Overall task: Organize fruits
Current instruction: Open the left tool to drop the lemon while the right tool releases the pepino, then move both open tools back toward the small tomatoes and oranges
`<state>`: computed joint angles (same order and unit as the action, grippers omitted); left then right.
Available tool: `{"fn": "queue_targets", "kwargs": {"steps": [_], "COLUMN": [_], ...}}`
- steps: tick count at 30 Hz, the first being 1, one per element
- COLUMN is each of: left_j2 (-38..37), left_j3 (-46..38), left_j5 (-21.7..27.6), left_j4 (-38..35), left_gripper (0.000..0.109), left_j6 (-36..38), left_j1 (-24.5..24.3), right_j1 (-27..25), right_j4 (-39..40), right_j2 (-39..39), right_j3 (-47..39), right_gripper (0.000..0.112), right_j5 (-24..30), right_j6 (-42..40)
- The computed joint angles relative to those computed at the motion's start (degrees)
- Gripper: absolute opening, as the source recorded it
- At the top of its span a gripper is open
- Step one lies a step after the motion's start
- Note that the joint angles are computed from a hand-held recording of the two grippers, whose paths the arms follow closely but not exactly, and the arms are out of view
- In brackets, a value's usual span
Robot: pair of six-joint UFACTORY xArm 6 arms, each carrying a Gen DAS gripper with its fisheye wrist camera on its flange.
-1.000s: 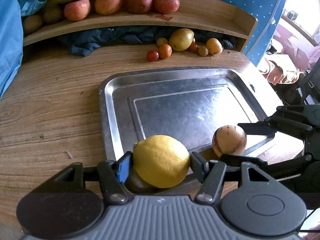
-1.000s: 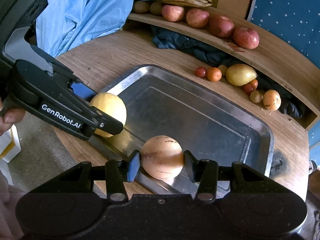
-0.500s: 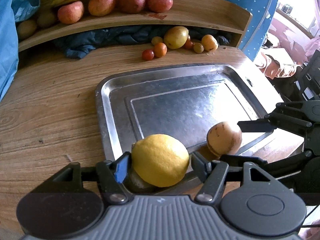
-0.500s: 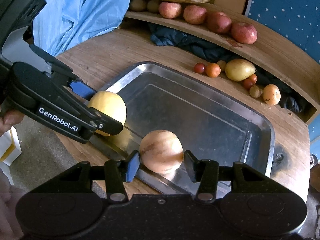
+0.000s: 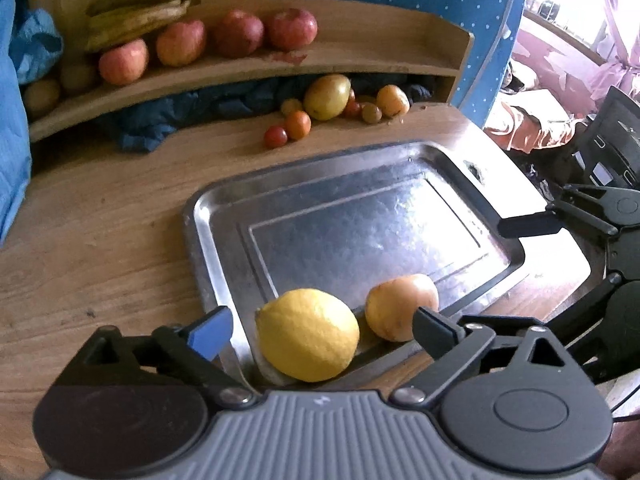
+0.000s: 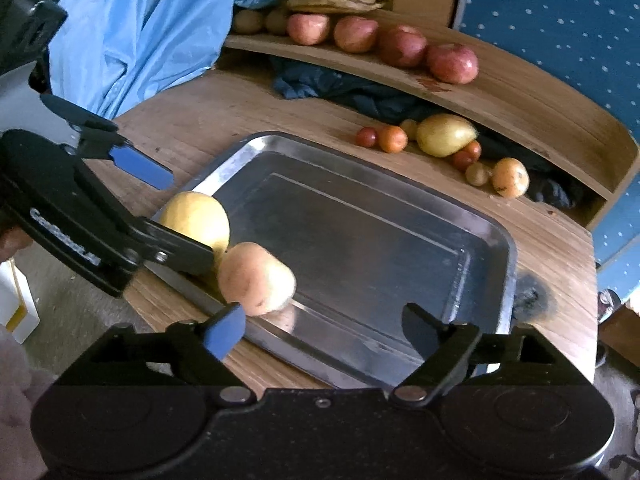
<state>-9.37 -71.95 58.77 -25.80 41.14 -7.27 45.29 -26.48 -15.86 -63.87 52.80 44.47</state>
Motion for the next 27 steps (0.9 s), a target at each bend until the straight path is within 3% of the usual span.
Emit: {"fn": "queue_targets", "kwargs": {"steps": [3,13,27], "left_j2": [0.21,6.21,18.71], "left_j3": [-0.57,-7.02,-21.82], "left_j5": [-1.40,-4.76,-4.05], "left_j4": [0.94,3.21,3.14], "left_gripper": [0.101,0.102,0.103], "left_j6": [-0.40,-2.96,-5.34], "left_j1": [-0.14,-0.24,-0.18], "right_j1": [-0.22,-2.68,-4.99], "right_j4": [-0.58,-1.25,-2.98], "right_j2": [-0.58,1.10,5.57], "right_j3": [0.22,-2.02,-7.85], "right_gripper": [0.097,0.102,0.102], "right_j5": [0.85,1.44,4.77], "right_j6": [1.44,4.49,6.87]}}
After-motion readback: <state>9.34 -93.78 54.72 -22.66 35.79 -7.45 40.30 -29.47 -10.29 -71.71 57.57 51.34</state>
